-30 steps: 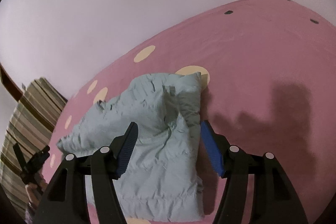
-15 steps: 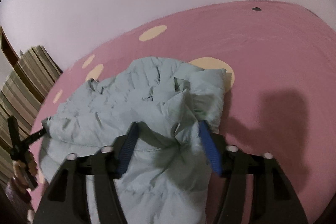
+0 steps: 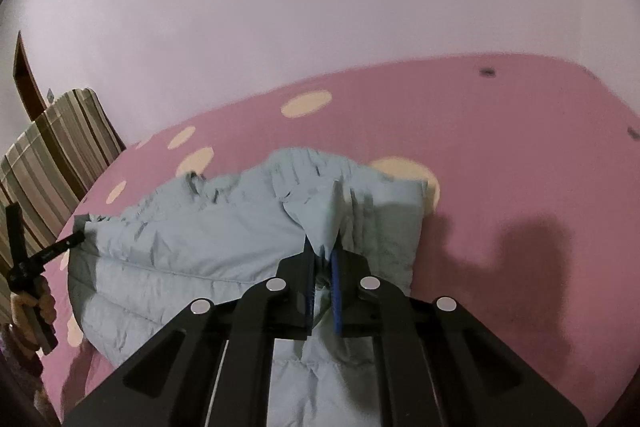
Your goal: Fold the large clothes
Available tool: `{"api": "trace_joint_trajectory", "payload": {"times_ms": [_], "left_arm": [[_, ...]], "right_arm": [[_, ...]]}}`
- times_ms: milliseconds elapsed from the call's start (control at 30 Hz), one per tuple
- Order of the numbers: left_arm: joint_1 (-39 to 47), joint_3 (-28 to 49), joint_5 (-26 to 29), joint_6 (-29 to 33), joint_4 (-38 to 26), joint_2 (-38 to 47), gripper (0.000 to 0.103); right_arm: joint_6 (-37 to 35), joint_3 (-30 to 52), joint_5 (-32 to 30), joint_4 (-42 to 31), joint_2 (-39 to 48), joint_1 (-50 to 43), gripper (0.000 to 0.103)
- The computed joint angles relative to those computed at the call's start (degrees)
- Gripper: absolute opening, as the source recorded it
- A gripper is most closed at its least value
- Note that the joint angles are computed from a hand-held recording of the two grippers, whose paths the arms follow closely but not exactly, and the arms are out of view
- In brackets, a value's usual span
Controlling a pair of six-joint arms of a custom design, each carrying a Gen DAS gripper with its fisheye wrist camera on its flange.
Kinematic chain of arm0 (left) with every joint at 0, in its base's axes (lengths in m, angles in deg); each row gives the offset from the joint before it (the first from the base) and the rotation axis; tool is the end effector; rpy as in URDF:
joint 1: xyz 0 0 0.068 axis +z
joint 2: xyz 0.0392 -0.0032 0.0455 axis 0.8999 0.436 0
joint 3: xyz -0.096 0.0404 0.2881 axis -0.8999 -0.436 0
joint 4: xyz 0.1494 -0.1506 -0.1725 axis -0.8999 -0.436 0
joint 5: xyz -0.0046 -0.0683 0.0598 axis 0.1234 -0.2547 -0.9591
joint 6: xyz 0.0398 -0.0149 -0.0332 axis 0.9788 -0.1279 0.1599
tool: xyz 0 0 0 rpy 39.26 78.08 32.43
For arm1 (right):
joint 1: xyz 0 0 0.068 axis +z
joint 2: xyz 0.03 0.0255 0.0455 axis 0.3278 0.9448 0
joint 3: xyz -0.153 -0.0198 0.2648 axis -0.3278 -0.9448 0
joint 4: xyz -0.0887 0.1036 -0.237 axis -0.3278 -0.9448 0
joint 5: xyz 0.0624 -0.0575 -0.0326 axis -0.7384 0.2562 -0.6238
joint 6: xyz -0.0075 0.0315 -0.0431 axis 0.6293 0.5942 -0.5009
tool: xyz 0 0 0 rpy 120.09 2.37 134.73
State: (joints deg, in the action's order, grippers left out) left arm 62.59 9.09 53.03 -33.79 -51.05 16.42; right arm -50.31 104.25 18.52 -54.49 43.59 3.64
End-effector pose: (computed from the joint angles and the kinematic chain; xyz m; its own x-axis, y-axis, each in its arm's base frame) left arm 0.2848 -0.0062 0.1421 -0.6509 -0.1985 -0.7327 -0.1506 0.9798 -0.1317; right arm 0.3181 -0.0688 0.1076 -0.6637 0.0773 -0.7440 -0.2100 0.9354 0.2845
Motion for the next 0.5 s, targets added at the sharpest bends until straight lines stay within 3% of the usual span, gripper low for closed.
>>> {"api": "trace_joint_trajectory", "payload": {"times_ms": [233,500], "left_arm": [[-1.0,10.4,-4.2,0.4,-5.2,3.1,0.003],[-2.2,28.3,-11.2,2.5,-9.2,20.1,0.003]], "right_arm": [[4.4,7.4,3.7,-0.4,1.0,3.3,0.006],[7.9,24.2,11.4,-6.0,14.1,8.5,0.006]]}}
